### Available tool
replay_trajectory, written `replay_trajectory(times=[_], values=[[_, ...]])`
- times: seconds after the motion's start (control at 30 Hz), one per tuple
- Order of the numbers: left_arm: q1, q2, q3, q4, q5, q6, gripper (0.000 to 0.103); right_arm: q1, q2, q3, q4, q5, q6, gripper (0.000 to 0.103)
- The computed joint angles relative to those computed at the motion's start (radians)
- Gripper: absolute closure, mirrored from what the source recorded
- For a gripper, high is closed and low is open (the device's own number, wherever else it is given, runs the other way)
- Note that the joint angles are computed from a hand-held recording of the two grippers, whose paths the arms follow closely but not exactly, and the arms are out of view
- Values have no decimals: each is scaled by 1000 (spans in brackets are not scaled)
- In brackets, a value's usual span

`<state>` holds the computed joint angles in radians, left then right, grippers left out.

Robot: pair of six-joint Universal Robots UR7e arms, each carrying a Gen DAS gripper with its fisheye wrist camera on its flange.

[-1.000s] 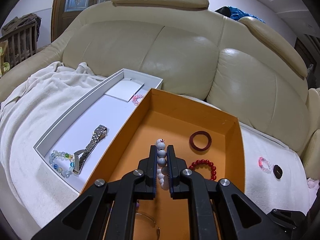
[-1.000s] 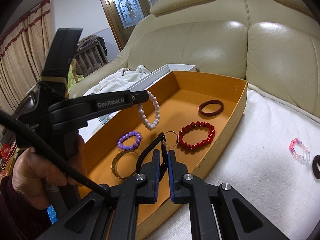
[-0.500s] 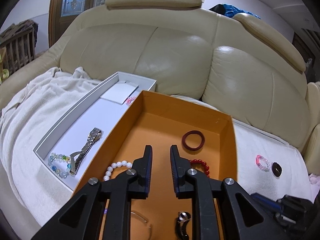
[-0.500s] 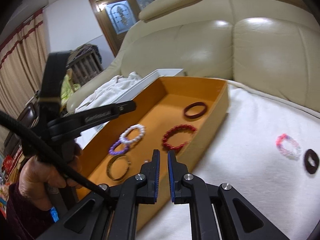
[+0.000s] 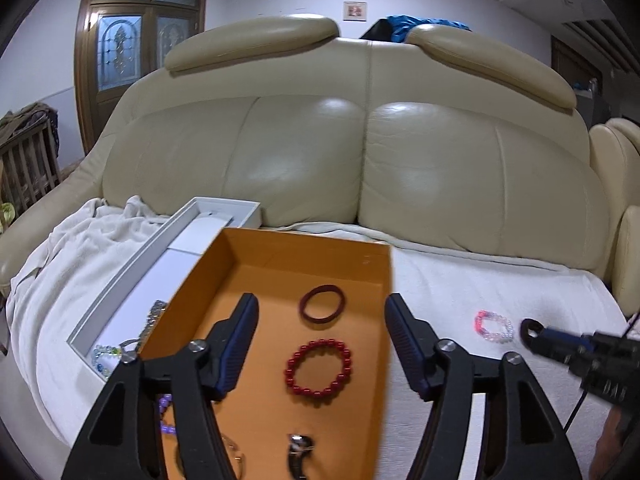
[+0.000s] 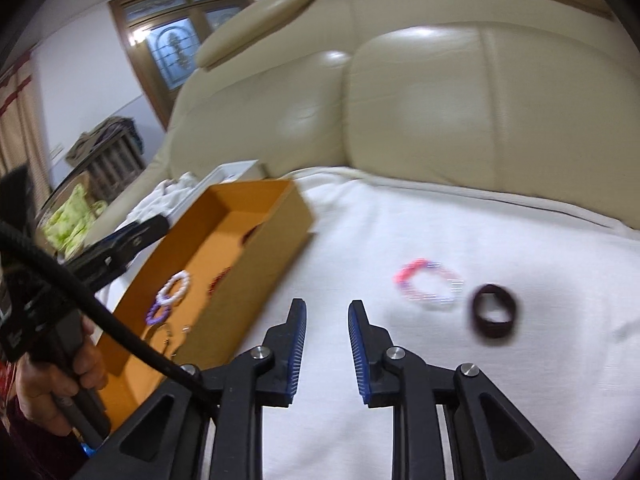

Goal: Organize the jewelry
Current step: 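Move both open grippers toward the pink bracelet and black scrunchie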

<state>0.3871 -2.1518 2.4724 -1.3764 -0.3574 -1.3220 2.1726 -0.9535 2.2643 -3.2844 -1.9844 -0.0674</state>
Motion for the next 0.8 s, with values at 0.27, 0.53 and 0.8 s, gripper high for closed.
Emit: replay_trajectory(times=[0.27, 0.53, 0.8], values=[[-17, 145, 30, -194, -13, 90, 31, -83, -115, 40, -9, -47, 12, 79], [-35, 311, 43, -336, -26, 183, 31, -128, -151, 50, 23, -64, 51, 79], [-47, 393, 48, -423, -33, 252, 31, -140, -155, 56, 32, -72, 48, 79]])
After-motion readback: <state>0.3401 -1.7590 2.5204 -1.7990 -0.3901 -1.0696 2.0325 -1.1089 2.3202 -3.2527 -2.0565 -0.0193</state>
